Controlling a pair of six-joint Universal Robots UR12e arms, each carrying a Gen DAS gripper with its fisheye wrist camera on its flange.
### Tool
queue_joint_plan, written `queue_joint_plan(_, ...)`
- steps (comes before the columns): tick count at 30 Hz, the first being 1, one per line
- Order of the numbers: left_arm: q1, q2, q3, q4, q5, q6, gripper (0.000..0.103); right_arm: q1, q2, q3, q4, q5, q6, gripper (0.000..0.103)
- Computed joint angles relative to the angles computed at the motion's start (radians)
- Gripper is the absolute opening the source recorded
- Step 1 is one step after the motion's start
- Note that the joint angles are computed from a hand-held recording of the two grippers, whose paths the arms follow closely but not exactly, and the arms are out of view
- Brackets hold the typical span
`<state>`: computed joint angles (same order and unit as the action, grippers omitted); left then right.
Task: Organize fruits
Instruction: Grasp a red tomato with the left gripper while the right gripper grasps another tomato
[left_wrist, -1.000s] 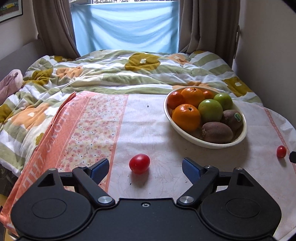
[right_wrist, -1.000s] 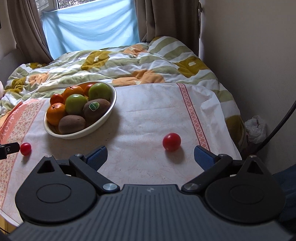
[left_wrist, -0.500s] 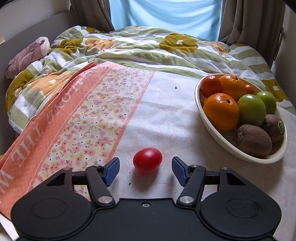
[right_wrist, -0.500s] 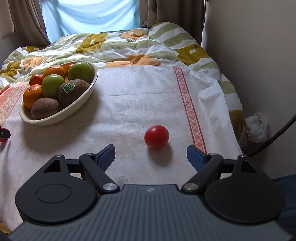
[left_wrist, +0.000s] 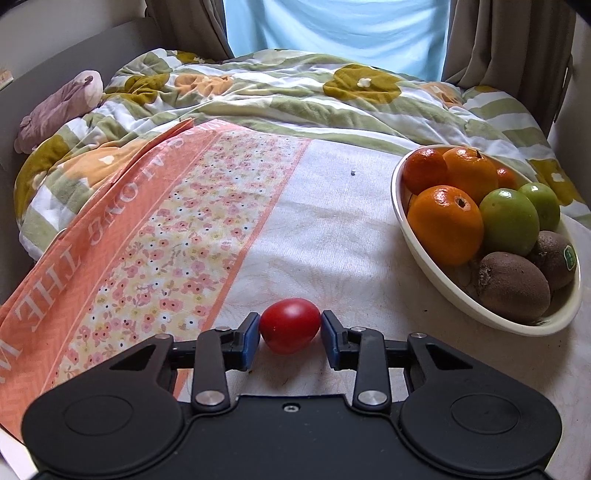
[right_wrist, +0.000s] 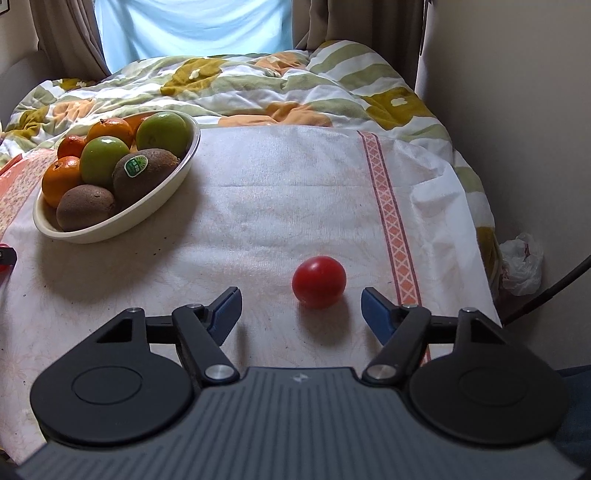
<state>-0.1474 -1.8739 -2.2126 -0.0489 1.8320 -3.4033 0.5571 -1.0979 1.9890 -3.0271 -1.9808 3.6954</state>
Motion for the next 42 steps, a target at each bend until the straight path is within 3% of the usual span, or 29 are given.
queue_joint_plan(20, 0.015, 0.038, -0.041, 0.034, -0.051, 0.064, 0.039, -0.006, 0.023, -0.018, -0.005, -0.031, 0.038, 0.064)
queue_joint_plan(22, 0.018, 0.045, -0.047, 0.041, -0.057, 0.070, 0.039, -0.006, 0.023, -0.018, -0.002, -0.032, 0.051, 0.055)
queue_joint_plan(27, 0.026, 0.058, -0.057, 0.057, -0.073, 0.085, 0.039, -0.004, 0.022, -0.019, 0.008, -0.042, 0.075, 0.047)
queue_joint_plan(42, 0.076, 0.121, -0.095, 0.112, -0.165, 0.181, 0.039, 0.037, -0.004, -0.032, -0.001, -0.075, 0.112, 0.047)
